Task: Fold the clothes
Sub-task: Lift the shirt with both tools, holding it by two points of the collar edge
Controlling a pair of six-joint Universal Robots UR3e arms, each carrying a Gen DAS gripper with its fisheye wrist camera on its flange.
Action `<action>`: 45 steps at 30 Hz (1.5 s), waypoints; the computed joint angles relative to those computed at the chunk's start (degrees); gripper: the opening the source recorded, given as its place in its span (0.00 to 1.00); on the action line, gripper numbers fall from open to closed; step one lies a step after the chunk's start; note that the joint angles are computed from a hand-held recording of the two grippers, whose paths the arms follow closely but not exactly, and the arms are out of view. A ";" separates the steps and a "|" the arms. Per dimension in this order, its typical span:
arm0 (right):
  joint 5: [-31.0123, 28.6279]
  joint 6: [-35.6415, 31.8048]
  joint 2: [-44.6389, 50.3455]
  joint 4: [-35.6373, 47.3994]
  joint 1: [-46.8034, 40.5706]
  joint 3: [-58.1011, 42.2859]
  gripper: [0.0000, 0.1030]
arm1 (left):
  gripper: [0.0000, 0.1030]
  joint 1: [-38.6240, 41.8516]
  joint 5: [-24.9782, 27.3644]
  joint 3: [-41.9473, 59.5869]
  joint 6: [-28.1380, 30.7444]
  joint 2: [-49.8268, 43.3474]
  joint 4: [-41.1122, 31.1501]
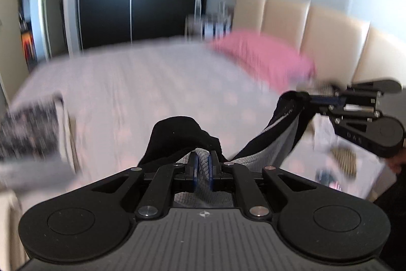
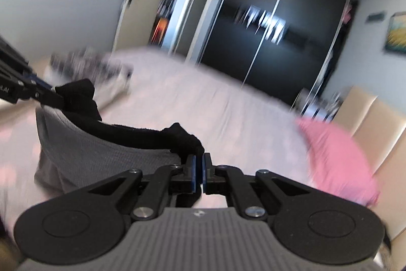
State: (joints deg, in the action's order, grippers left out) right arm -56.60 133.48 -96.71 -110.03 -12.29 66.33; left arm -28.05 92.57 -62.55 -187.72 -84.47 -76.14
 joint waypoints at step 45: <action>-28.06 -6.52 5.88 -4.01 6.10 26.99 0.06 | 0.49 5.20 -14.60 -26.94 34.42 -1.17 8.55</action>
